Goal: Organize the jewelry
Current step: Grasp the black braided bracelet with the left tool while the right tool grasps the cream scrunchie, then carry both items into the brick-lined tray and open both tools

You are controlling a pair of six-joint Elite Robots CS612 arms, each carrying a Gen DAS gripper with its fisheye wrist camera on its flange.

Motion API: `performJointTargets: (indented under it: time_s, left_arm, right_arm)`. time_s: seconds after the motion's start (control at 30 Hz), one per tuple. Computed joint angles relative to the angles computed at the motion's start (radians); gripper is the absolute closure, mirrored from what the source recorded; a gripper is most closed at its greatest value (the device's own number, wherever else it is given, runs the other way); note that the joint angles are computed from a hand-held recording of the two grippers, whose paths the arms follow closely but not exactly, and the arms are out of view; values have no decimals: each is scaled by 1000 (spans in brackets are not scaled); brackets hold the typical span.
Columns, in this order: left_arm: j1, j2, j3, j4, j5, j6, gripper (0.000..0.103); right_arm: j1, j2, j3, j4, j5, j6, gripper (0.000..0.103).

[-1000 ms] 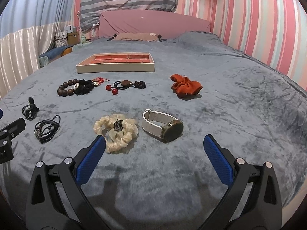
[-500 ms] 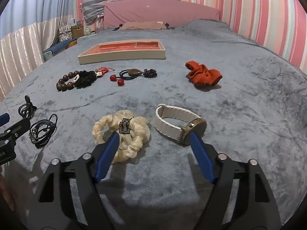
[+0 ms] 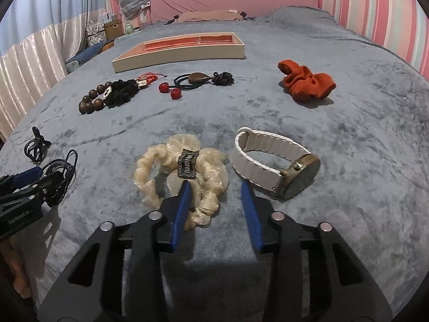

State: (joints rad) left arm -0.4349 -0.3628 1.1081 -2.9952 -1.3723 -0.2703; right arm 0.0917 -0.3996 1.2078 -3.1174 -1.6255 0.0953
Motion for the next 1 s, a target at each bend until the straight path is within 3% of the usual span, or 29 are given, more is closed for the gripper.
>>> performJointTargets:
  time_s: [0.07,0.1,0.2,0.4,1.0]
  left_arm:
    - [1,0,0,0,-8,2,45]
    - [1,0,1,-2,-15,6,57]
    - [1,1,-2,4,-19,14,71]
    - [3,2,-7,6,-29,23,87]
    - [-1,-7,-46,-84,4,73,91]
  right_arm:
    - [0,1,-1,1,8,-5,74]
    - [0,2,-3,0,9,-7,77]
    - [0,1,-3,0,19,-14,82]
    - [-3,0,-3,3,39,-22,91]
    - [-17,-14,-27,-103,63,-46,93]
